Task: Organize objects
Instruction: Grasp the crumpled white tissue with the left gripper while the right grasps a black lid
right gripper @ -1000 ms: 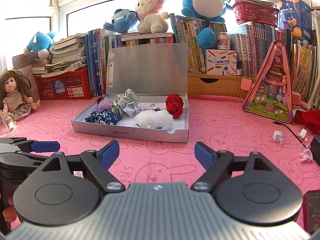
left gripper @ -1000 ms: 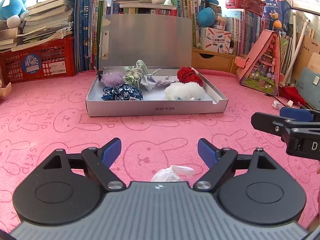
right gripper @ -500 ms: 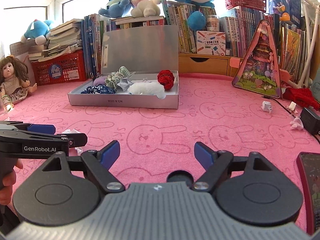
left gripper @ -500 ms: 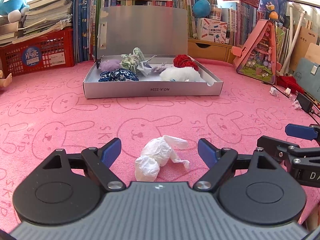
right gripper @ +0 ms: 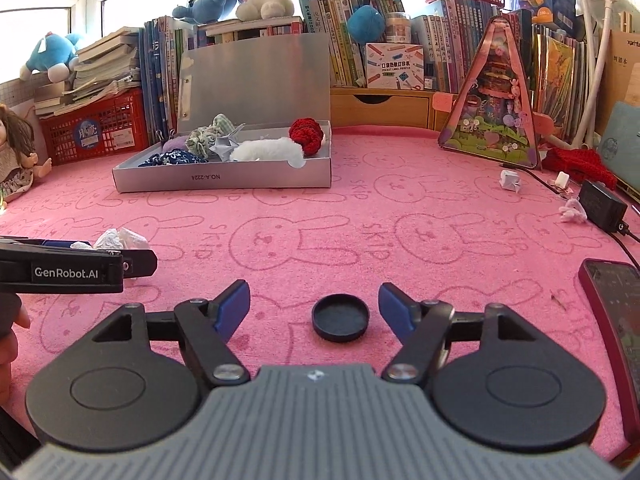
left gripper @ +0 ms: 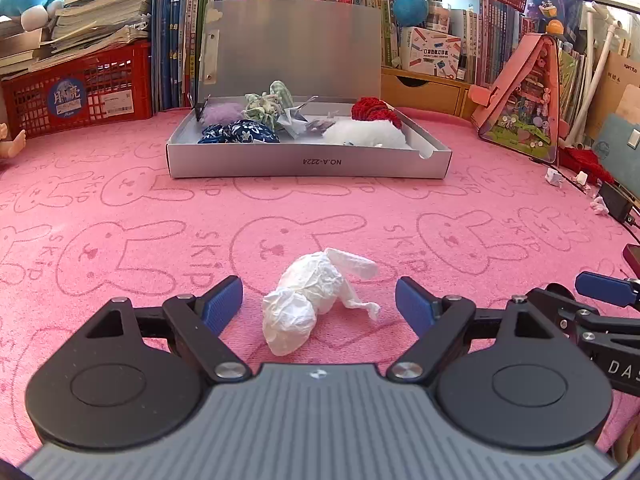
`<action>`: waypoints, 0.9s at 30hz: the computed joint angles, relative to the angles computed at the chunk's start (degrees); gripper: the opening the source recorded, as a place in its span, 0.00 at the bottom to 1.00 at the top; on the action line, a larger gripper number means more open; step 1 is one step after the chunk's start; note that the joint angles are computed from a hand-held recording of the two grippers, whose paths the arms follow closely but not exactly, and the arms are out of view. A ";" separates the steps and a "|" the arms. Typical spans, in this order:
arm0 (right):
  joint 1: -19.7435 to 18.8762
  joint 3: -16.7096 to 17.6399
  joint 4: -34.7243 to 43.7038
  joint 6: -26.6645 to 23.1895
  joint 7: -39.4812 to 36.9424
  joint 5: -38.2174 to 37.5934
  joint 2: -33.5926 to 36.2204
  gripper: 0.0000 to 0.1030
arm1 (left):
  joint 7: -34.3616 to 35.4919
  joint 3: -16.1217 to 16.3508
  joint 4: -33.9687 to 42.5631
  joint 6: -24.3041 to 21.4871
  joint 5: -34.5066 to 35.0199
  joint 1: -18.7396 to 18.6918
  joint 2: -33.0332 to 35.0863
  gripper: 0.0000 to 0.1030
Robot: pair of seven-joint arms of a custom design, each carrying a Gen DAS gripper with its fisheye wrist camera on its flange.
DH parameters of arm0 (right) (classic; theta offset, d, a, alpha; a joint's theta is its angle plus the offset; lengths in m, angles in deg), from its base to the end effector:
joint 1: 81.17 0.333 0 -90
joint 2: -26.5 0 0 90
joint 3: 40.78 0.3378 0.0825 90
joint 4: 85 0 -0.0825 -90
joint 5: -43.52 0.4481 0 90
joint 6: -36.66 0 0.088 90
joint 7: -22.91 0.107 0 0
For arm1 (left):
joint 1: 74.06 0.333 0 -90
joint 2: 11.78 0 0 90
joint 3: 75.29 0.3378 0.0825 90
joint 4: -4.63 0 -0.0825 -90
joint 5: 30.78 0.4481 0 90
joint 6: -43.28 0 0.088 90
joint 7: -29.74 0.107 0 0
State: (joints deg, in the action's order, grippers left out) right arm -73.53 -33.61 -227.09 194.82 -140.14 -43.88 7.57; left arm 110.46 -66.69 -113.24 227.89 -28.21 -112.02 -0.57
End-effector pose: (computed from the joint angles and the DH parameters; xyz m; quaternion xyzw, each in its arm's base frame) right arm 0.4733 0.1690 0.4296 -0.5240 0.6925 -0.3788 0.3200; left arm 0.5916 -0.3437 0.4431 -0.4830 0.7408 -0.4112 0.2211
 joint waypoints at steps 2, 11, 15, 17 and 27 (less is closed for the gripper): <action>0.07 -0.05 -0.14 -0.74 -0.43 1.53 0.09 0.72 | -0.29 0.67 -0.06 0.23 0.11 -0.64 0.07 0.84; 0.76 1.77 0.35 -5.96 -4.43 5.46 0.75 0.38 | -0.75 4.79 0.07 0.43 0.53 -4.59 0.44 0.84; 2.10 2.65 1.51 -10.63 -6.62 6.53 1.88 0.36 | -0.82 5.90 0.17 0.34 0.65 -5.60 0.58 0.84; 2.42 2.17 1.90 -9.76 -6.34 6.08 2.23 0.36 | -1.59 8.18 0.17 0.36 1.23 -7.81 0.73 0.84; 3.58 1.35 5.73 -7.36 -5.93 2.99 5.35 0.36 | -2.75 10.75 0.34 0.32 2.34 -10.17 1.05 0.84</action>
State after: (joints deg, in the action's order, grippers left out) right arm -69.95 -32.26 -221.35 187.46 -146.07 -40.89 12.91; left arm 107.70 -55.94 -112.90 228.21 -25.88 -122.19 0.47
